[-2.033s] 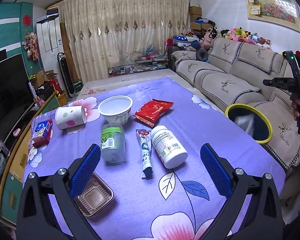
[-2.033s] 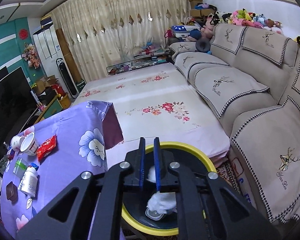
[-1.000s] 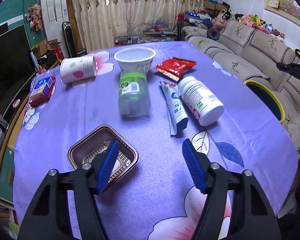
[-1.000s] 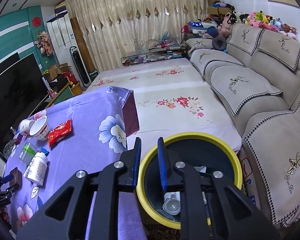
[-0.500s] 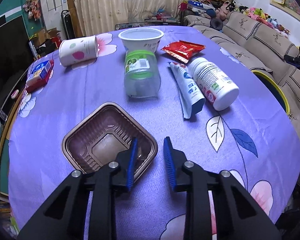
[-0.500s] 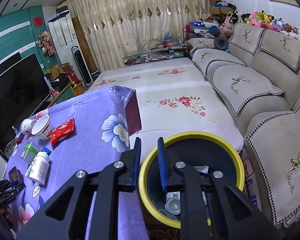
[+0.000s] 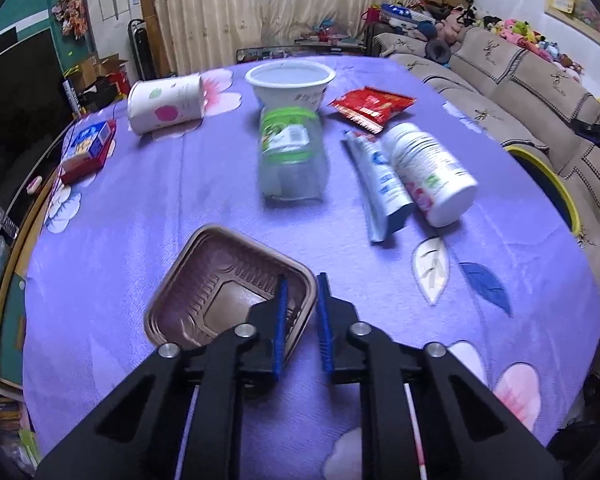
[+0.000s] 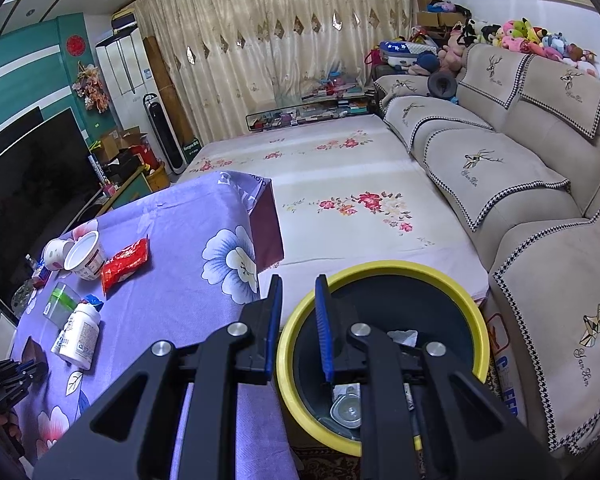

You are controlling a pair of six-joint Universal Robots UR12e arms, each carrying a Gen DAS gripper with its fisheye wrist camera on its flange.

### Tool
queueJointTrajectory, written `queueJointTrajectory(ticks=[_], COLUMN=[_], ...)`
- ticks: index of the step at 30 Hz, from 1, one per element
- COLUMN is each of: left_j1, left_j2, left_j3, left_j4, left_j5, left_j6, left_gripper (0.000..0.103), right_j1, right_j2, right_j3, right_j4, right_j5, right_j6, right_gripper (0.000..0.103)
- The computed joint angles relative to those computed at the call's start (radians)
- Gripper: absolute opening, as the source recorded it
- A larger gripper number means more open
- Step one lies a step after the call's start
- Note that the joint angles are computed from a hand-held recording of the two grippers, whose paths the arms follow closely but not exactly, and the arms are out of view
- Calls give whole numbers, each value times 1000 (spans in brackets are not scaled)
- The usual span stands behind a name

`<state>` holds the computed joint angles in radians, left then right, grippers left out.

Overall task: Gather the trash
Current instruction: 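Grasp the brown plastic tray by its rim with the left tool, then carry the brown tray over the bin and open the left tool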

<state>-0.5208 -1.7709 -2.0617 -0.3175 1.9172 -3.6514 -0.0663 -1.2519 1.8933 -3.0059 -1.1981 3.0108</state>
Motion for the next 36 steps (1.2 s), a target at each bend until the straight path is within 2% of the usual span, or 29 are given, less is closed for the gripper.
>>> queueJointTrajectory(ticks=[7, 11, 16, 22, 29, 36], left_j1=[-41, -65, -76, -78, -84, -112], left_j2=[12, 2, -45, -156, -308, -476], left_j3=[32, 74, 155, 323, 550, 807], left_j4=[38, 85, 127, 97, 16, -123], left_j5=[11, -2, -78, -200, -351, -401], left_j6=[46, 107, 207, 339, 423, 472], left_gripper=[8, 8, 8, 8, 8, 8], right_j1=[-5, -17, -40, -79, -125, -158], right_j2=[-2, -7, -17, -40, -64, -72], right_j3=[3, 13, 32, 65, 98, 114], right_j4=[1, -10, -35, -77, -108, -114], right_j5=[5, 17, 30, 23, 4, -15], right_j6=[-1, 7, 22, 30, 42, 50], right_gripper=[16, 16, 16, 16, 16, 16])
